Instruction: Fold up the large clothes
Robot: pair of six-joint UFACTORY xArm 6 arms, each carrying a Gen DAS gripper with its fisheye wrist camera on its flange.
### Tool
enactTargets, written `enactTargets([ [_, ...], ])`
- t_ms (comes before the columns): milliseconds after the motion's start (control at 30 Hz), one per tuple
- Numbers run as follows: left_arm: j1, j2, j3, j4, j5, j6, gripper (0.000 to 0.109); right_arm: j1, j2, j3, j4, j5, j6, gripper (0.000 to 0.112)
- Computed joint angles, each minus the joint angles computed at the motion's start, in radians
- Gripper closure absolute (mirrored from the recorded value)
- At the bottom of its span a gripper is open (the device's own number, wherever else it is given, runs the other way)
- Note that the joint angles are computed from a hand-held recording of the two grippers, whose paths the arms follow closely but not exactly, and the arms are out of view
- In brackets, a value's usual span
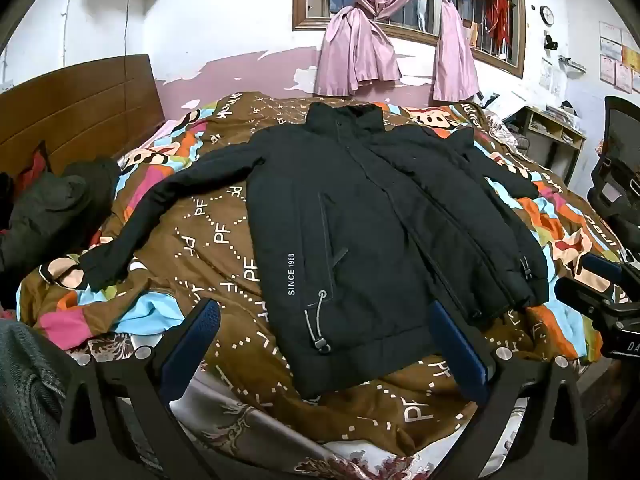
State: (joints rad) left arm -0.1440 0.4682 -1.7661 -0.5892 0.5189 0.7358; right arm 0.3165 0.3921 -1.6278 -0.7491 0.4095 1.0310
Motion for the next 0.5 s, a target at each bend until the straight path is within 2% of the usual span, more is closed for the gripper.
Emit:
enactTargets([
  [500,-0.001,0.000,0.002,0.005,-0.006,0.002,0.007,-0.001,0.001,-0.001,-0.008,-0.001,0.007,0.009],
])
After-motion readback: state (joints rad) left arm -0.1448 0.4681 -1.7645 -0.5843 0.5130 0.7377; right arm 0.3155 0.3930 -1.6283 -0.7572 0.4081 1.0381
